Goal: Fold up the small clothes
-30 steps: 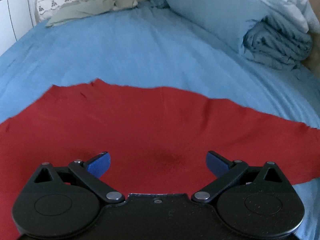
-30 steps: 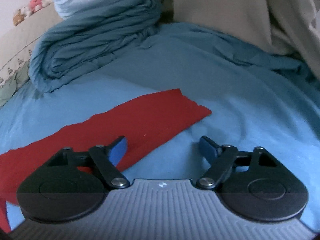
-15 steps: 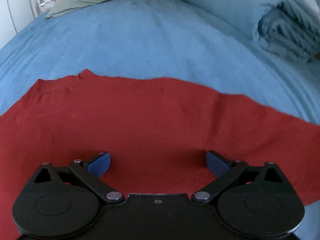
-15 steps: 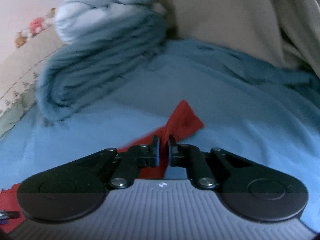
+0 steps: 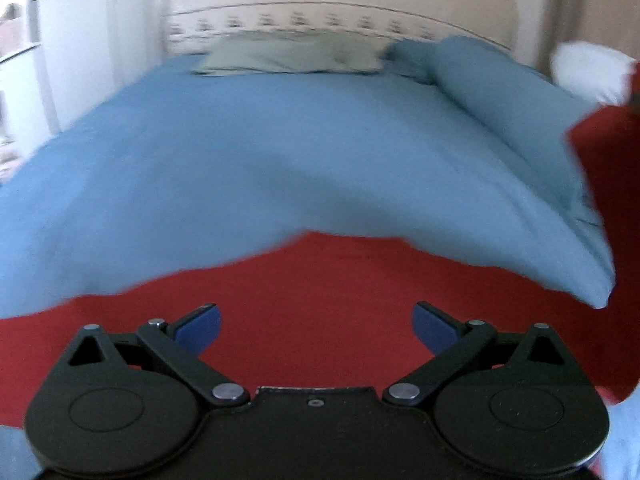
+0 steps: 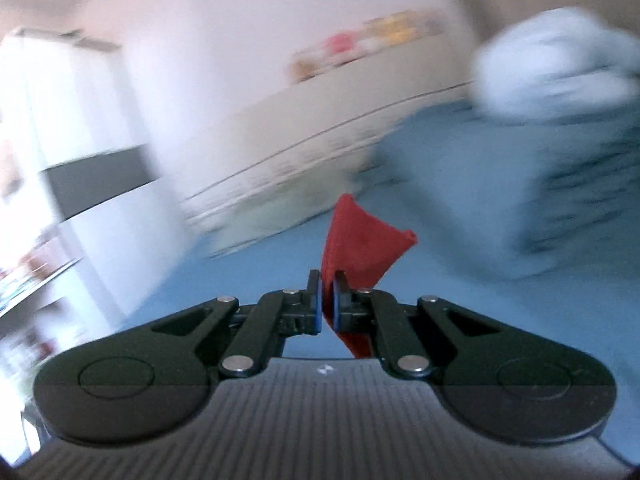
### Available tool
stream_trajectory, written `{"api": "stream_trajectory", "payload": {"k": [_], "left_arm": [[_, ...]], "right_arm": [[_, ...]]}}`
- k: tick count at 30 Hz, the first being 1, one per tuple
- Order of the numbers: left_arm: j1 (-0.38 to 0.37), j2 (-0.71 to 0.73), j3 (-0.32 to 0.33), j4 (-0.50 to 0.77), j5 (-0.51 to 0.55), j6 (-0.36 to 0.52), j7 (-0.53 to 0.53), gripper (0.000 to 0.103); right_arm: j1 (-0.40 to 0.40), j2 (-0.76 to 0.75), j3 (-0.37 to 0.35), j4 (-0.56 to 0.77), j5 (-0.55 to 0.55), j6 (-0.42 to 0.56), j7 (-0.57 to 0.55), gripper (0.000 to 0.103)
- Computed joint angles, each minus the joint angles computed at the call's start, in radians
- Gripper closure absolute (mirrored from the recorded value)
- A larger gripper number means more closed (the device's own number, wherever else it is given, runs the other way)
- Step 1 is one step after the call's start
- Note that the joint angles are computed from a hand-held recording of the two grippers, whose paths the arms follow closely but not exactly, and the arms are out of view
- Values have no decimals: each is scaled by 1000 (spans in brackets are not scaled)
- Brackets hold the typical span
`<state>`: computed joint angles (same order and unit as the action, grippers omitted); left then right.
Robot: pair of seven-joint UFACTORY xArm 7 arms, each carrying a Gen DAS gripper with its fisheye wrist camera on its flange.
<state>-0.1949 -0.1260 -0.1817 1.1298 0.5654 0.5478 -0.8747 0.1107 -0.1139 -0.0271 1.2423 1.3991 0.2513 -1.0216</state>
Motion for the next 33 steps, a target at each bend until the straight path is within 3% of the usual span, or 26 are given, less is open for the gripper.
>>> {"api": "stream_trajectory", "payload": {"k": [5,8,10,17,23,25,26,27,29,33], "left_arm": [[63,-201,102,-241,-161,-25,127,0],[71,-268,152,-336,-281,-18,228,0],[88,-305,164,-389,-324,-29,269,0],[129,-300,128,-410,-443,-80,362,0],[138,-281,102,-396,-483,-113,382,0],[127,-283,111,-384,-510,-112,398,0],[124,-278,110,-374,-520,-117,401,0],[123,-280,107,-367,-524,-117,403,0],[124,-269,91,-344,-515,-108,406,0],[97,-201,73,-310,-514,-109,431,2]], "right_arm": [[129,84,136,-44,-26,-32,11,83],[180,148,184,-89,-111,-66,63,83],[192,174,206,-111,-92,-83,39,83],[218,199,254,-150,-26,-156,-77,83],[204,203,248,-152,-26,-118,-131,78],[200,186,241,-163,-64,-92,-128,52],[200,173,234,-166,-112,-79,-103,28],[197,153,230,-178,-118,-73,-120,16],[191,85,208,-221,-114,-38,-184,11],[182,-53,134,-323,-243,37,-110,4]]}}
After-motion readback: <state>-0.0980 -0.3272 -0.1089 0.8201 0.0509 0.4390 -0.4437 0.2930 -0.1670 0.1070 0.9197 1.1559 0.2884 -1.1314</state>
